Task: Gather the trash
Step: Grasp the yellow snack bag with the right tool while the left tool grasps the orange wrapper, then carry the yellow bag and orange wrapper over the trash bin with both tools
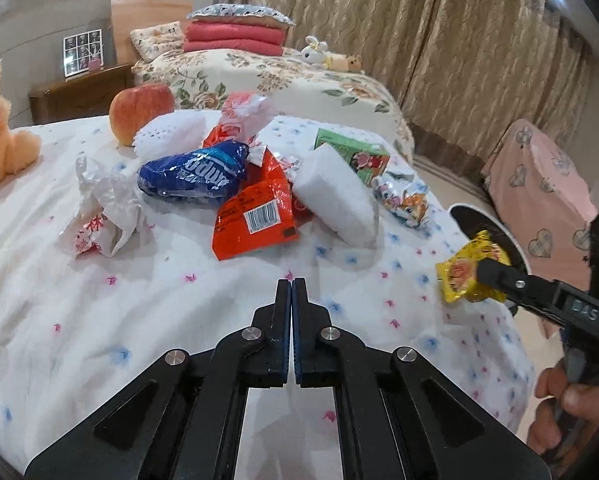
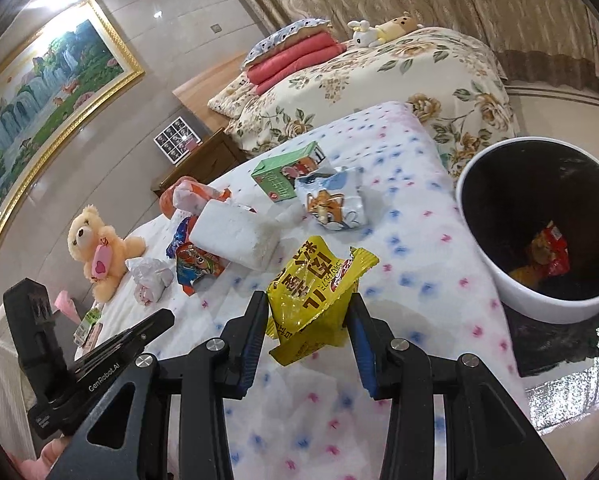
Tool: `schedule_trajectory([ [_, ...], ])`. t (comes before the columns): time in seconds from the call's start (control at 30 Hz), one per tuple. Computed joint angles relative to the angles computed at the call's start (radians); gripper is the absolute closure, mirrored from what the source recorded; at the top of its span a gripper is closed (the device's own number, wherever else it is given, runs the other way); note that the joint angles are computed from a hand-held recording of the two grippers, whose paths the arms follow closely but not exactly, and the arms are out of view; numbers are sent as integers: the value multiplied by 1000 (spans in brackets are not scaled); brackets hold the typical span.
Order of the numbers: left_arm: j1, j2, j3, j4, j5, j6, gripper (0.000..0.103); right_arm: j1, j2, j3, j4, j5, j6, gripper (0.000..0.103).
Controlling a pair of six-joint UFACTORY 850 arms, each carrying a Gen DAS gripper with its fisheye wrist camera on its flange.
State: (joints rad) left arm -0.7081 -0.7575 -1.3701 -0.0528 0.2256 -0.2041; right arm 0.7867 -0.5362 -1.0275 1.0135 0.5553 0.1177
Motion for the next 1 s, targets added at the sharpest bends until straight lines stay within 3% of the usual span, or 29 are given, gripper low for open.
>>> schedule_trajectory([
  [0.03, 1, -9, -17, -20, -21, 10, 97, 1, 3, 6, 2, 3, 4, 62],
  [0.13, 6, -35, -62, -115, -51, 66, 65, 5, 13, 23, 5, 12, 11, 62],
  [0.23, 2, -50, -98, -178, -51, 137, 64, 8, 20, 34, 10, 20, 20, 62],
  [0.33, -8, -72, -137, -355, -48, 331, 66, 6, 19, 37, 17, 21, 24, 62],
  [0.4, -5, -90, -165, -348, -64, 331, 89, 4, 20, 42, 16, 22, 30, 62],
  [0.43, -2, -96, -174, -312, -77, 298, 95, 3, 21, 44, 14, 23, 32, 62],
  [0.6, -1, -72, -127, -296, -28, 285, 101, 2, 25, 50, 21, 32, 29, 62],
  [0.8, 1, 11, 3, -136, 63, 76, 102, 1, 28, 54, 10, 36, 38, 62],
  [1.0, -19, 62, 70, -37, 106, -13, 102, 5, 37, 67, 12, 48, 43, 62],
])
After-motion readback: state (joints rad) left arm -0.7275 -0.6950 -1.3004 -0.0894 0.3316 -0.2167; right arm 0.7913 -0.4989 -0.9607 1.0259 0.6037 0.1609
